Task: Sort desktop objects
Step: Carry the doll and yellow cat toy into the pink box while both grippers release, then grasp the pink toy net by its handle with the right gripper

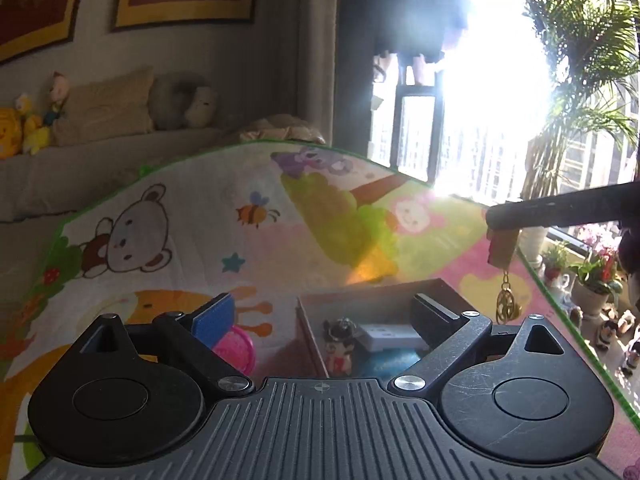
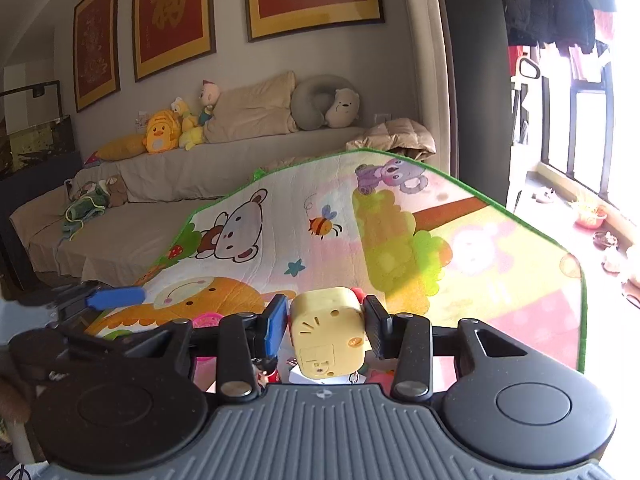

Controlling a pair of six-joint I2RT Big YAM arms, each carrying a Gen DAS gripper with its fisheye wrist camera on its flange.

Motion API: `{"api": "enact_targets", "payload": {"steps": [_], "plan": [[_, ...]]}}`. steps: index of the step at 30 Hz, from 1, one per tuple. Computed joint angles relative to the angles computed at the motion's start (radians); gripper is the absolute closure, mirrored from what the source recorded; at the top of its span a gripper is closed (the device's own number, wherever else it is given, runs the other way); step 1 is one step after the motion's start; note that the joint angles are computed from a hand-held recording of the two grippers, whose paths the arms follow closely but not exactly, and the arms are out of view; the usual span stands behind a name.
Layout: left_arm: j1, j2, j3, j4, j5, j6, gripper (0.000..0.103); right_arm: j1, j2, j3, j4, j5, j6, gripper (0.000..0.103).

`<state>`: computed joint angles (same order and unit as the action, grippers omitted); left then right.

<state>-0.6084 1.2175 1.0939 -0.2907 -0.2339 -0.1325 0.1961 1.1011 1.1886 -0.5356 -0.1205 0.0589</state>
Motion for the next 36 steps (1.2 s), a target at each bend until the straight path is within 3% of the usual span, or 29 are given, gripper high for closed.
{"api": "enact_targets", "payload": {"steps": [3, 6, 10, 14, 17, 19, 21, 27, 30, 32, 36], "plan": [[-0.011, -0.067, -0.1, -0.028, -0.051, 0.015, 0.004, 0.01, 0.067, 0.031, 0.016, 0.026, 0.005, 0.062], [-0.021, -0.125, -0.19, -0.036, -0.09, 0.027, 0.003, 0.029, 0.135, 0.077, -0.02, 0.083, 0.011, 0.061], [-0.012, -0.178, -0.278, -0.033, -0.179, 0.025, 0.002, 0.041, 0.165, 0.099, -0.033, 0.086, 0.051, 0.053], [0.051, -0.191, -0.3, -0.036, -0.164, -0.068, 0.002, 0.078, 0.207, 0.153, -0.074, 0.103, 0.062, 0.049], [0.085, -0.185, -0.301, -0.049, -0.145, -0.123, 0.001, 0.125, 0.271, 0.219, -0.131, 0.084, 0.075, 0.039], [0.1, -0.181, -0.301, -0.054, -0.126, -0.147, 0.001, 0.162, 0.319, 0.261, -0.156, 0.075, 0.077, 0.024], [0.11, -0.184, -0.309, -0.054, -0.115, -0.162, 0.001, 0.211, 0.398, 0.333, -0.199, 0.073, 0.079, 0.017], [0.132, -0.202, -0.33, -0.047, -0.071, -0.194, 0.0, 0.317, 0.671, 0.606, -0.401, 0.133, 0.056, 0.016], [0.136, -0.205, -0.334, -0.04, -0.06, -0.205, 0.0, 0.352, 0.752, 0.681, -0.458, 0.209, 0.017, 0.016], [0.131, -0.208, -0.338, -0.037, -0.061, -0.203, 0.0, 0.366, 0.773, 0.688, -0.461, 0.271, -0.004, 0.019], [0.122, -0.212, -0.346, -0.023, -0.061, -0.186, 0.0, 0.361, 0.699, 0.587, -0.37, 0.247, -0.052, 0.02]]}}
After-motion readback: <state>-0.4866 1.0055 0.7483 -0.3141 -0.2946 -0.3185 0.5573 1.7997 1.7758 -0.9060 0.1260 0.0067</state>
